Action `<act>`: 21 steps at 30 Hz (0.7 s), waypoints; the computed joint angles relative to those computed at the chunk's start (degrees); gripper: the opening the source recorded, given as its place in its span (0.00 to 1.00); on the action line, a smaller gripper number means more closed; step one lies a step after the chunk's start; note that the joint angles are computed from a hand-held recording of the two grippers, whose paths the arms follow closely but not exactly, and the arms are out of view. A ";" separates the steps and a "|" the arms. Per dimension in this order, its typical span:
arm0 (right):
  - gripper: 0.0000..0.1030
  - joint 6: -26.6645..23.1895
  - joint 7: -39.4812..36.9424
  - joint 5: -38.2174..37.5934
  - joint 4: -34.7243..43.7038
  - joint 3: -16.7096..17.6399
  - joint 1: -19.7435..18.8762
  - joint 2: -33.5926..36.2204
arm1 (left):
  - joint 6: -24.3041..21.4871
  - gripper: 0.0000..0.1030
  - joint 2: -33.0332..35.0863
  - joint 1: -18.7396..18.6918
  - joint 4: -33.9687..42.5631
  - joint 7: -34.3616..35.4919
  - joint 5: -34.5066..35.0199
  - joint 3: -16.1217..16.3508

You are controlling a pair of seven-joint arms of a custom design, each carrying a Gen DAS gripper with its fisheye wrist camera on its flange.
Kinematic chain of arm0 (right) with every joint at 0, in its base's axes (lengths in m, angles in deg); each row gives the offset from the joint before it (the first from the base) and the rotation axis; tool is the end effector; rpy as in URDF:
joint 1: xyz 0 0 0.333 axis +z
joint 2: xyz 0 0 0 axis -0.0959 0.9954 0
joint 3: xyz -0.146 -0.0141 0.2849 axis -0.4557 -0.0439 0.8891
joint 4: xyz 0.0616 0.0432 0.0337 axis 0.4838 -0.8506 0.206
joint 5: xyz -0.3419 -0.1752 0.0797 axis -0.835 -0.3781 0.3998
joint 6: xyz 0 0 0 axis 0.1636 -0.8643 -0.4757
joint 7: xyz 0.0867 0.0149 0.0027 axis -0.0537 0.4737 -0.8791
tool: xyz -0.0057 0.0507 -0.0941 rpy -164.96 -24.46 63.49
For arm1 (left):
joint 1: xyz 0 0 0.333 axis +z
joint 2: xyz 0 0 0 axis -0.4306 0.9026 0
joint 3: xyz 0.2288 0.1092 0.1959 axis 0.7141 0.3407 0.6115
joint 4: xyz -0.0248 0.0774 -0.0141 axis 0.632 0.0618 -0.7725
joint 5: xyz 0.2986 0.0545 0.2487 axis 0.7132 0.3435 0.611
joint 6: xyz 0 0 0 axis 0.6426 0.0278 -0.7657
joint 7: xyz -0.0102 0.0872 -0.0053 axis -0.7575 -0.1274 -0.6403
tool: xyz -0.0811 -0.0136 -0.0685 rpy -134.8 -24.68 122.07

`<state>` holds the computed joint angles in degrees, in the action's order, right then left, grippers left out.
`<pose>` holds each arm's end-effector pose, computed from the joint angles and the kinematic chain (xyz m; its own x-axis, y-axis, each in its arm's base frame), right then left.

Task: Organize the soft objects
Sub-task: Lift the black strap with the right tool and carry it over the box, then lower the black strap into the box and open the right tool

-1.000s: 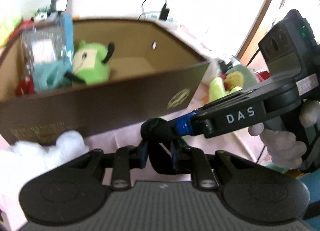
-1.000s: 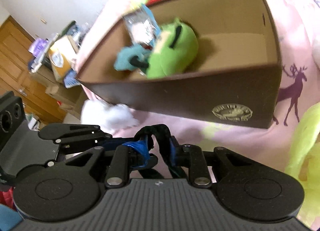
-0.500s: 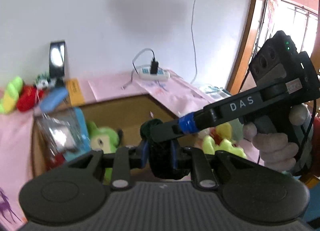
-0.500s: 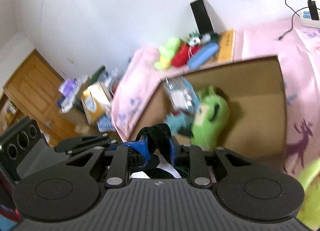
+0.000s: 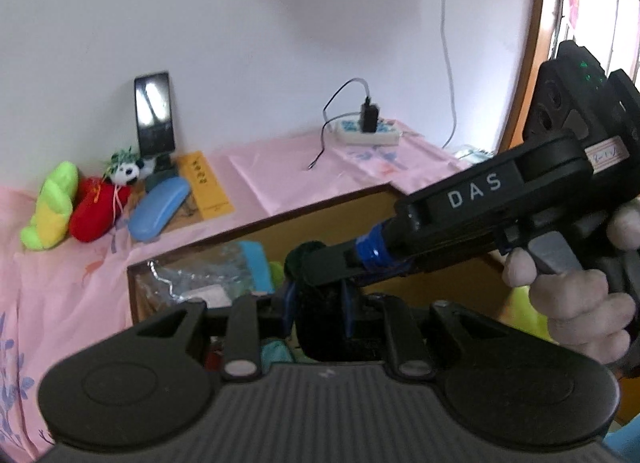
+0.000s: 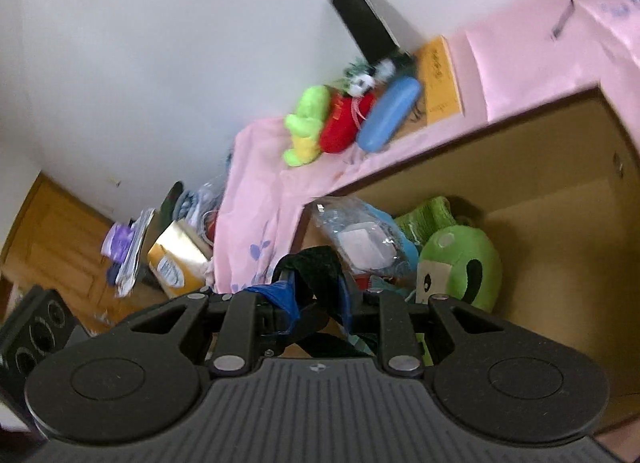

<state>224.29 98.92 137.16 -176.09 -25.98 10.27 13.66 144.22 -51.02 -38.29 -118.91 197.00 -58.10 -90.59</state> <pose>0.4784 0.0863 0.4663 0.0121 -0.7005 -0.7135 -0.7030 0.5015 -0.5043 0.5431 -0.2247 0.4785 -0.7434 -0.6638 0.0812 -0.4685 0.4302 -0.7717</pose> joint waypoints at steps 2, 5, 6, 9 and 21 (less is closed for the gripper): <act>0.04 1.10 0.94 -0.03 1.11 0.27 0.01 1.94 | -0.30 0.16 2.17 0.17 1.46 -2.51 2.55 0.19; 0.04 4.18 3.04 -2.05 2.70 1.12 0.11 4.92 | -0.15 0.16 5.12 0.46 3.31 -6.50 6.91 0.13; 0.04 4.87 3.55 -2.54 2.99 1.27 0.16 5.59 | -0.15 0.16 5.83 0.58 3.69 -7.70 8.18 0.07; 0.05 7.53 3.83 -3.32 3.64 1.84 0.43 7.25 | 0.24 0.18 7.67 1.07 4.84 -9.40 10.42 -0.29; 0.10 17.08 13.62 -18.15 2.03 3.07 1.62 8.68 | 2.85 0.56 7.20 1.69 3.38 -14.17 15.89 -0.79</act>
<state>241.37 112.54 119.01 -174.06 -22.91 11.90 22.34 147.07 -43.83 -36.60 -115.53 182.83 -42.21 -91.38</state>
